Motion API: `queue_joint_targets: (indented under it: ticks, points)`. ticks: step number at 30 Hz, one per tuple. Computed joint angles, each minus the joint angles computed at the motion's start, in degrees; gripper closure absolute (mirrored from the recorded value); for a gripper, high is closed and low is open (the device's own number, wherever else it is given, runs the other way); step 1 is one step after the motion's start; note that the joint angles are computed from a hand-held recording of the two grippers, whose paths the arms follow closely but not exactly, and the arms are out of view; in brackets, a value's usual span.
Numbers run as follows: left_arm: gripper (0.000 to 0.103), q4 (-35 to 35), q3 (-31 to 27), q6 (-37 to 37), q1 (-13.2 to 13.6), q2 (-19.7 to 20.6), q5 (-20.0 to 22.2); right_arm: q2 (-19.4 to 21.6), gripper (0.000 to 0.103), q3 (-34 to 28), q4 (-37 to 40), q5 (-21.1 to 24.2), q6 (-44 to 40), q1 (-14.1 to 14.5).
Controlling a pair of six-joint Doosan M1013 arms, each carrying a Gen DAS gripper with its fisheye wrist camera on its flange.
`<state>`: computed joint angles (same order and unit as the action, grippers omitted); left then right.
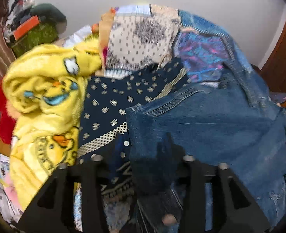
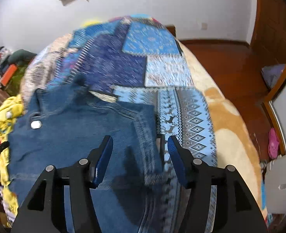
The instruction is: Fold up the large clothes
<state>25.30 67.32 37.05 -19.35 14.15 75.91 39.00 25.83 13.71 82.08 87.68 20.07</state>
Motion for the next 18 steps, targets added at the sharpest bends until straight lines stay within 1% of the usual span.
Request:
queue_joint_targets:
  ticks: [2, 4, 5, 6, 8, 10, 11, 12, 14, 16, 18]
  points:
    - [0.044, 2.15, -0.74, -0.81, -1.69, -1.09, 0.30, -2.72, 0.038, 2.62, 0.94, -1.82, -1.06, -0.16]
    - [0.043, 2.05, -1.49, -0.28, -3.00, -2.22, 0.01, -6.02, 0.034, 6.34, 2.88, -4.67, -2.43, -0.51]
    - [0.041, 2.03, -1.78, -0.11, -3.80, -2.85, 0.02, -7.62, 0.032, 8.05, 3.60, -5.65, -3.35, -0.67]
    - [0.034, 2.41, -2.17, -0.15, -4.63, -3.26, 0.43, -9.12, 0.032, 9.64, 4.63, -6.44, -4.61, -0.85]
    - [0.029, 4.99, -2.10, -1.23, -6.81, -4.50, 0.95, -12.02, 0.031, 12.82, 6.23, -8.30, -6.88, -1.08]
    - [0.021, 7.75, -1.23, -2.64, -9.39, -6.13, 1.09, -14.98, 0.029, 16.45, 7.42, -10.24, -9.12, -1.32]
    - [0.015, 8.95, -0.62, -3.49, -10.59, -6.91, 1.26, -16.52, 0.028, 18.45, 7.55, -11.41, -10.11, -1.34]
    - [0.012, 10.05, -0.01, -4.39, -11.56, -7.54, 1.27, -17.86, 0.027, 20.16, 7.68, -12.33, -10.98, -1.35]
    - [0.011, 11.31, 1.52, -5.88, -13.63, -8.89, 1.98, -20.31, 0.025, 23.58, 8.41, -13.82, -12.46, -1.48]
    - [0.011, 11.19, 3.23, -7.28, -14.95, -10.04, 2.06, -23.28, 0.025, 28.09, 9.36, -15.29, -13.85, -1.79]
    - [0.011, 9.97, 5.88, -10.15, -16.35, -11.53, 2.06, -24.98, 0.024, 31.02, 9.12, -15.39, -14.20, -1.91]
